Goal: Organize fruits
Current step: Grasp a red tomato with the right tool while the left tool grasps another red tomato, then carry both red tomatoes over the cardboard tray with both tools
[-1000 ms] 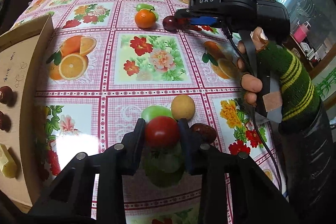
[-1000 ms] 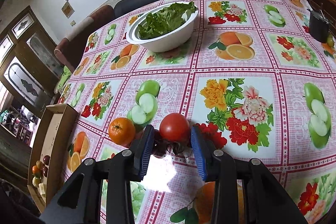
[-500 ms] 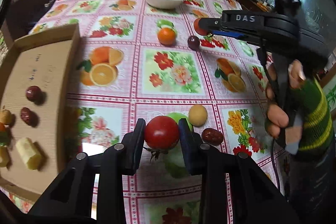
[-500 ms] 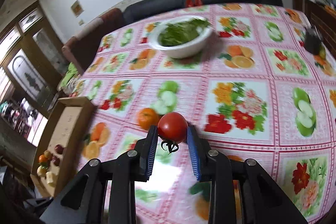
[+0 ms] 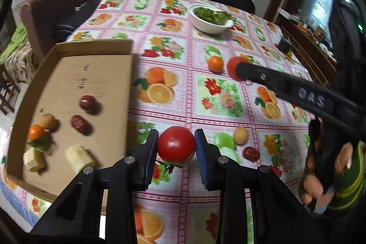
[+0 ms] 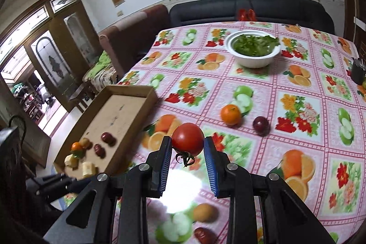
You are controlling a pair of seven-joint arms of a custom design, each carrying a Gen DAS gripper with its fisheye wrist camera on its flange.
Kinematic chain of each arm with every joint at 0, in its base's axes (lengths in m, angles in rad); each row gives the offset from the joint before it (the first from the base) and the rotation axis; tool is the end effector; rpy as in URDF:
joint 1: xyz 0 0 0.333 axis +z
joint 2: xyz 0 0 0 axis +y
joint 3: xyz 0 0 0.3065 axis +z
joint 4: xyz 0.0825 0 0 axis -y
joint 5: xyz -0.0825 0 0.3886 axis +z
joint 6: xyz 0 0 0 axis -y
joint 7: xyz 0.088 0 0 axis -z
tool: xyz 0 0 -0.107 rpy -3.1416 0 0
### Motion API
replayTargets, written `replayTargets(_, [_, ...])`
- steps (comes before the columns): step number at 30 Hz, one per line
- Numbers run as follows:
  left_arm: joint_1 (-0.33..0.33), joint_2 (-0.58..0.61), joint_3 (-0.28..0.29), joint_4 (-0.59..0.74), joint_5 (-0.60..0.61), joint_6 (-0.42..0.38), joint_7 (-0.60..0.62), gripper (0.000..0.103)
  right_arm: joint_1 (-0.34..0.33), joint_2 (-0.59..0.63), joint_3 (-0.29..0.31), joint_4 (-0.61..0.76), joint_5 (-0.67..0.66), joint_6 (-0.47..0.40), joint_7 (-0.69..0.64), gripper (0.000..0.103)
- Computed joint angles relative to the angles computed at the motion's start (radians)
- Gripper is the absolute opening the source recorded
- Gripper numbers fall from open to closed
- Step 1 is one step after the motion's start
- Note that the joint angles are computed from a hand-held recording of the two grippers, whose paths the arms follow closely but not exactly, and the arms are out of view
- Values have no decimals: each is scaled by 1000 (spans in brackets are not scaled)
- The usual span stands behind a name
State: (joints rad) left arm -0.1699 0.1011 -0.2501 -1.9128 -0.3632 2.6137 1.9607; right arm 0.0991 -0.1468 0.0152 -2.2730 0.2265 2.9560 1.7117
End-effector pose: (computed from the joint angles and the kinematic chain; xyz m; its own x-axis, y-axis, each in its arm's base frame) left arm 0.5817 -0.2458 0.4993 -0.5477 -0.8272 0.1256 -0.7053 0.3757 -0.6011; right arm 0.5460 0.0479 0.5047 -0.1024 -0.9523 -0.2875 -0.6748 0.2788 -0.6833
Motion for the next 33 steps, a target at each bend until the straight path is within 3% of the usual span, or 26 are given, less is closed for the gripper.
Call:
replayTargets(6, [9, -11, 14, -8, 24, 18, -37, 30, 15, -15, 20, -3, -10, -5, 7, 29])
replayTargets(9, [16, -13, 18, -9, 24, 22, -43, 30, 27, -10, 23, 8, -11, -12, 6, 19])
replayTargets(18, [42, 2, 27, 3, 15, 20, -59, 30, 26, 35, 36, 53, -98, -42, 61, 16])
replayTargets(20, [48, 2, 25, 1, 6, 22, -51, 30, 25, 35, 31, 42, -106, -50, 79, 21])
replayTargets(24, [52, 10, 22, 8, -6, 16, -48, 30, 63, 29, 5, 5, 15, -69, -18, 23])
replayTargets(26, [52, 13, 21, 12, -5, 12, -50, 30, 67, 41, 12, 6, 8, -88, -35, 39])
replayTargets(29, [53, 11, 19, 11, -4, 10, -49, 30, 66, 78, 22, 22, -34, -112, -22, 42])
replayTargets(31, [54, 8, 19, 10, -5, 10, -45, 30, 44, 102, 37, 26, -186, -105, 97, 43])
replayTargets(33, [54, 10, 19, 12, -6, 8, -46, 30, 46, 116, 25, 39, -252, -126, 149, 44])
